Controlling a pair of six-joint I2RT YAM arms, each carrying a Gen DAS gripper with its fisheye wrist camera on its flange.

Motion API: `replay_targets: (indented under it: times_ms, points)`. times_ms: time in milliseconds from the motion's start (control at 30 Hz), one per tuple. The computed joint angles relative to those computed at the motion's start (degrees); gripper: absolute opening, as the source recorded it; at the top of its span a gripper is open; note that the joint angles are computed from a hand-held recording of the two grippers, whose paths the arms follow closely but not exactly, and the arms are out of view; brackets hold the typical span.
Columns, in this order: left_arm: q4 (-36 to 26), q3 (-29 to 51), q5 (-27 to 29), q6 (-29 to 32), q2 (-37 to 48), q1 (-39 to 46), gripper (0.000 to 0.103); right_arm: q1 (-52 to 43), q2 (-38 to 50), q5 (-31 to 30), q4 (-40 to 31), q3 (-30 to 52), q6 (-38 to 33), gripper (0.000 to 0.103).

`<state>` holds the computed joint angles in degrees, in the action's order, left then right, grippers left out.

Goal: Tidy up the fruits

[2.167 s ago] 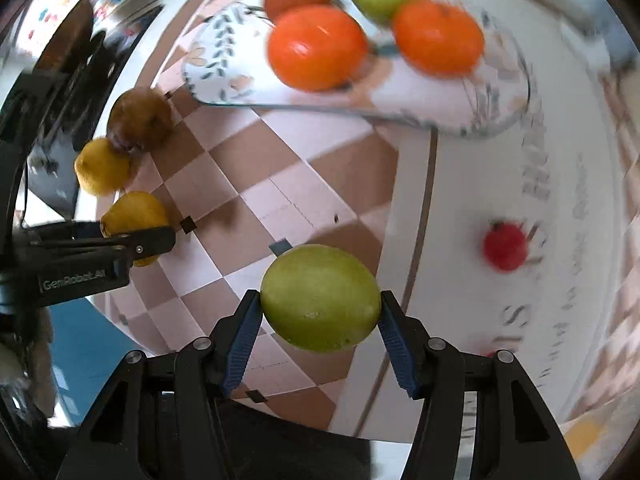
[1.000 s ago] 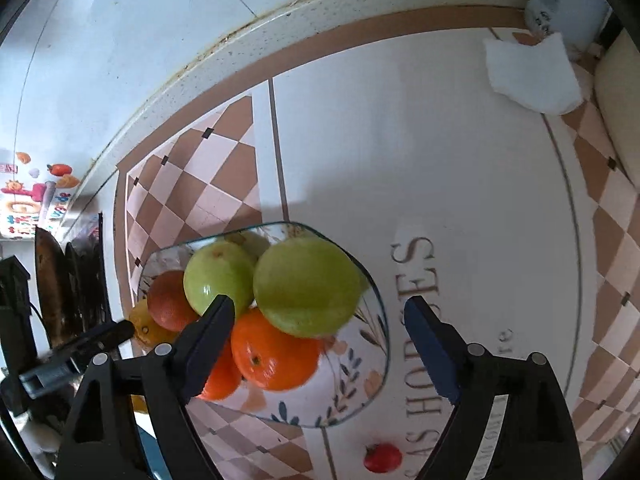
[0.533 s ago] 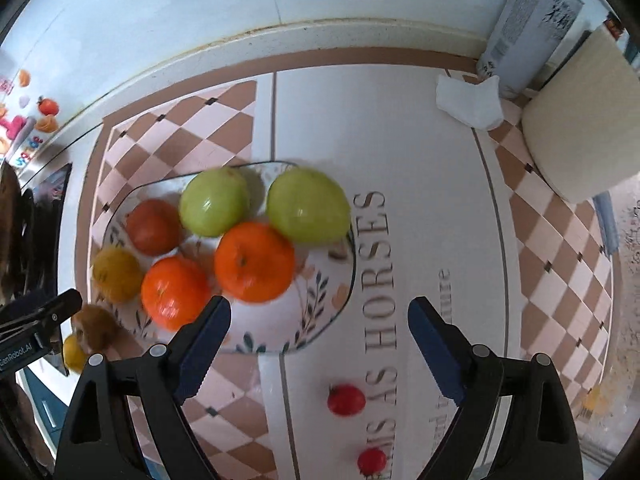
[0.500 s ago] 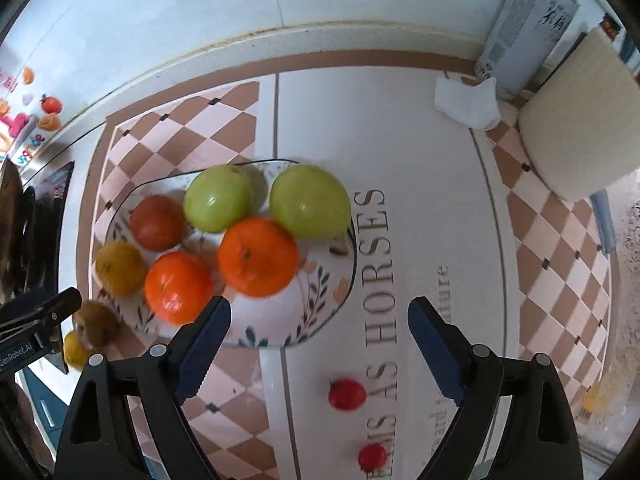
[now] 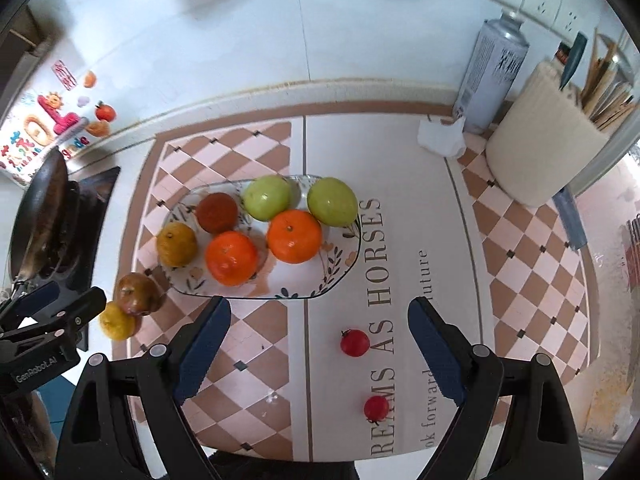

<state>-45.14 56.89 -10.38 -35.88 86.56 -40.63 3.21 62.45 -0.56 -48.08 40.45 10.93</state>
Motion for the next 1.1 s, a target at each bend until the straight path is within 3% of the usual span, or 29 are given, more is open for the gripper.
replay_targets:
  times_ms: [267, 400, 467, 533, 633, 700, 833, 900, 967, 1000, 1100]
  points:
    - [-3.28, 0.36, 1.36, -1.55, -5.08, -2.05, 0.090, 1.48, -7.61, -2.24, -7.60, 3.25, 2.44, 0.092]
    - [-1.78, -0.51, 3.87, -1.69, -4.27, -1.98, 0.091, -5.23, -6.46, -6.77, -6.09, 0.98, 0.07, 0.092]
    - [-0.91, -1.13, 4.05, -1.54, -1.99, -1.64, 0.100, -12.38, -3.09, -8.86, -2.72, -2.08, -3.08, 0.092]
    - [0.36, -2.24, 4.00, -1.70, -0.36, -1.23, 0.100, -19.32, 2.38, -11.82, 2.00, -5.11, -6.51, 0.092]
    - [2.52, -4.38, 4.24, -2.46, 2.69, -0.19, 0.100, -27.72, 17.43, -16.13, 10.88, -8.04, -10.34, 0.092]
    - [4.18, -5.99, 4.51, -3.72, 4.01, 0.08, 0.100, -28.87, 25.35, -16.27, 16.42, -9.00, -11.01, 0.081]
    - [6.75, -8.62, 5.26, -5.65, 6.66, 0.68, 0.100, -26.65, 37.86, -15.06, 25.37, -9.71, -10.01, 0.072]
    - [7.54, -9.82, 6.07, -5.96, 7.04, 1.88, 0.100, -24.33, 42.12, -13.97, 29.02, -10.03, -8.65, 0.061]
    - [8.01, -11.03, 6.47, -5.92, 6.81, 3.45, 0.100, -20.88, 41.22, -12.10, 32.23, -12.04, -7.34, 0.050]
    - [8.08, -11.71, 6.61, -5.76, 6.43, 4.68, 0.100, -19.18, 40.74, -12.02, 31.99, -12.27, -7.25, 0.037]
    - [9.01, -14.01, 7.16, -4.26, 5.12, 9.61, 0.100, -13.34, 39.42, -10.89, 31.91, -13.55, -5.40, 0.036]
